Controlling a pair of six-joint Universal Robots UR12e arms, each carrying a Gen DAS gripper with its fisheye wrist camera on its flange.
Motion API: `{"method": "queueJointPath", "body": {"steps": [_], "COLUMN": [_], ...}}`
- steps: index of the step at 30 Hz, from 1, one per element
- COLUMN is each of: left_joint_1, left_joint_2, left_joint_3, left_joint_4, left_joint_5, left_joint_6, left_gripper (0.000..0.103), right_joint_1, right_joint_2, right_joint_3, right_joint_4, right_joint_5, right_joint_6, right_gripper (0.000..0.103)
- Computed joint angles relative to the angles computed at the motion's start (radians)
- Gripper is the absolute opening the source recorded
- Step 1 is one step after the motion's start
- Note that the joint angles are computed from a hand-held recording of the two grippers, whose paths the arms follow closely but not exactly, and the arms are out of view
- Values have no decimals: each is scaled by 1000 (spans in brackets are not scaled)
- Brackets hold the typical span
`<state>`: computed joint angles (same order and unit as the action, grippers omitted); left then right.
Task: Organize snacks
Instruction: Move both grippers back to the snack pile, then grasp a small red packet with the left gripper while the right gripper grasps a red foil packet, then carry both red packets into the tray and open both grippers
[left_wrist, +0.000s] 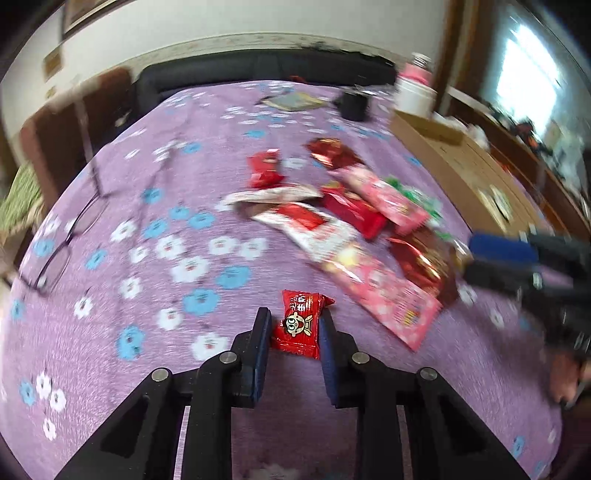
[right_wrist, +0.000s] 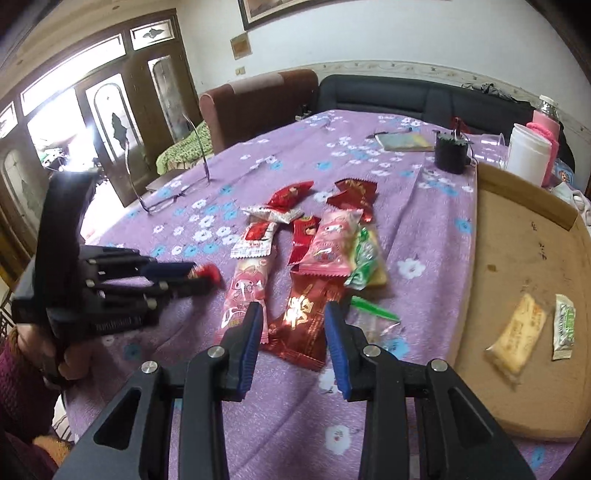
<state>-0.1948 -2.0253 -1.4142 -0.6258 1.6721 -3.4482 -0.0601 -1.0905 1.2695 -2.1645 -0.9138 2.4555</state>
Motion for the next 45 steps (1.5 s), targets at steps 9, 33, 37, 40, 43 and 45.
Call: {"method": "queueJointPath", "body": {"steps": [9,33,37,40,43,45], "left_joint_1": [14,0,-8,-15,-26,-33], "left_joint_2": [0,8,3,-2,-9,-17], "left_joint_3": [-19,-42,-24,-4,20,41], "left_joint_4": [62,158,136,123,122,119], "left_joint_5": [-28,65,69,56,43,30], "left_joint_6": [-96,-104,-101,-86,-61,-45], "left_gripper": [26,26,26,26,26,26], "right_joint_1": [25,-30,-51,-65,-78,-87], "right_joint_2": [50,17,38,50,58,65], "right_joint_3": [-54,17,-11,-27,-36,-47], "right_joint_4": [23,-254,-281,-314,-348,-356], "right_joint_5": [-96,88,105,102,88,80], "right_joint_6": [157,307,404,467,526,571], "right_gripper": [34,28,28,28,28,28]}}
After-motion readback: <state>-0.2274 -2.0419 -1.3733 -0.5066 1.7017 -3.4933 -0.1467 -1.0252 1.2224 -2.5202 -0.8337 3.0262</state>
